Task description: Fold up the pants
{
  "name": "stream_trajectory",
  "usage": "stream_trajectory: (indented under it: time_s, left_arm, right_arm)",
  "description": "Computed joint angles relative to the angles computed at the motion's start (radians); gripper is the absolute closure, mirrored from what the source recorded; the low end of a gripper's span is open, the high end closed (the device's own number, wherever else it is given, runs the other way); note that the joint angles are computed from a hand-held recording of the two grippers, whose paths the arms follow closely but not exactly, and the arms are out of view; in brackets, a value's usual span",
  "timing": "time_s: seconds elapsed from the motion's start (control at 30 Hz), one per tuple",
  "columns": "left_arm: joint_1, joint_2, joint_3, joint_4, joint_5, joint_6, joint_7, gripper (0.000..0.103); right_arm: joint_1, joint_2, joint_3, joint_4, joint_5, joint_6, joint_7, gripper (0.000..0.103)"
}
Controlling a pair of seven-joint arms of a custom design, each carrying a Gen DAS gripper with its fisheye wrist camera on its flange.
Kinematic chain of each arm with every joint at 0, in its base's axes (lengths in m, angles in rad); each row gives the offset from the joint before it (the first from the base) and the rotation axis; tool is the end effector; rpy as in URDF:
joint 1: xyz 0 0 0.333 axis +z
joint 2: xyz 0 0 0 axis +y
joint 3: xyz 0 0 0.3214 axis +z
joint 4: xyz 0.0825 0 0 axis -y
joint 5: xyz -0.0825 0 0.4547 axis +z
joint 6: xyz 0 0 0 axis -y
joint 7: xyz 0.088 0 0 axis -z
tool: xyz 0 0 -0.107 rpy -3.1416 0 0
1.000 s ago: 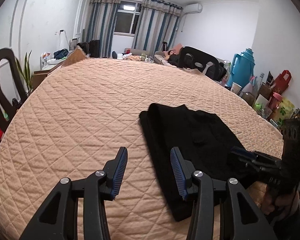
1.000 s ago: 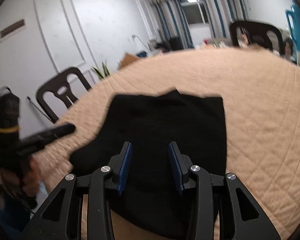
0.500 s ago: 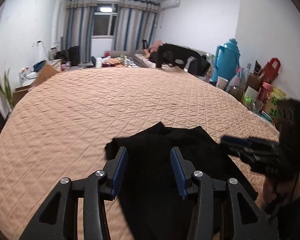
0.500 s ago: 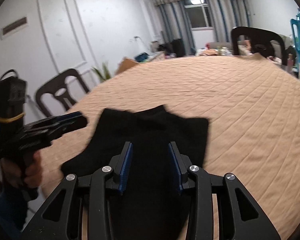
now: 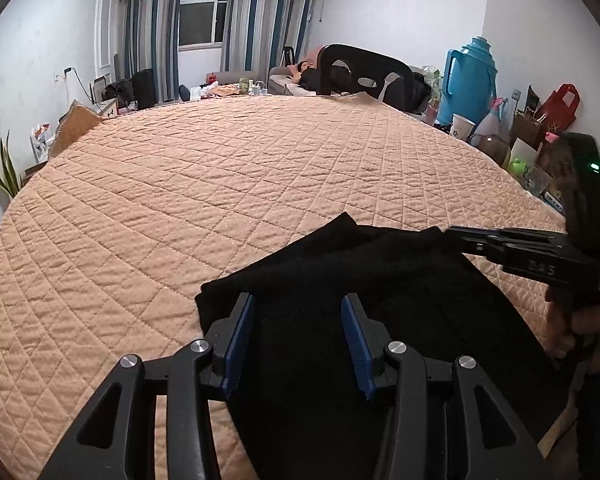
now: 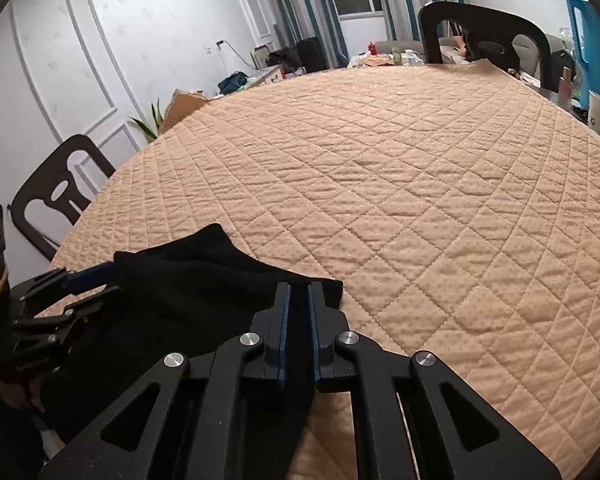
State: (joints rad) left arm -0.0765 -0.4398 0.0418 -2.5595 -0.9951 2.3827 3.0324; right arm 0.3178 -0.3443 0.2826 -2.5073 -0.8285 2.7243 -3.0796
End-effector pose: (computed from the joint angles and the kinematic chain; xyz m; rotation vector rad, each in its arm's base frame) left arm 0.4833 -0.0254 0.4154 -0.9898 2.5561 -1.1516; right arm 0.4129 0.3154 0.4148 -1.4084 1.9903 -0.5490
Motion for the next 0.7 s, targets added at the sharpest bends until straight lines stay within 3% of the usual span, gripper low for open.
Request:
stream_trajectory:
  time_s: [0.23, 0.4, 0.53, 0.57, 0.7]
  left_arm:
    - [0.043, -0.148, 0.075, -0.083, 0.013, -0.139, 0.041, 0.056]
    - [0.102, -0.253, 0.121, -0.161, 0.052, -0.233, 0.082, 0.056]
    - [0.13, -0.259, 0.113, -0.193, 0.081, -0.231, 0.095, 0.055]
    - [0.128, -0.25, 0.12, -0.195, 0.071, -0.232, 0.101, 0.055]
    - [0.137, -0.234, 0.128, -0.19, 0.047, -0.254, 0.095, 0.055]
  right_arm:
    - [0.052, -0.143, 0.102, -0.075, -0.06, -0.066, 0.092, 0.093]
    - [0.107, -0.165, 0.169, -0.081, -0.077, -0.116, 0.131, 0.093]
    - [0.142, -0.122, 0.17, -0.07, -0.082, -0.131, 0.142, 0.092]
    - [0.128, -0.127, 0.194, -0.076, -0.133, -0.138, 0.195, 0.092]
    - [0.158, -0.124, 0.166, -0.079, -0.149, -0.147, 0.203, 0.092]
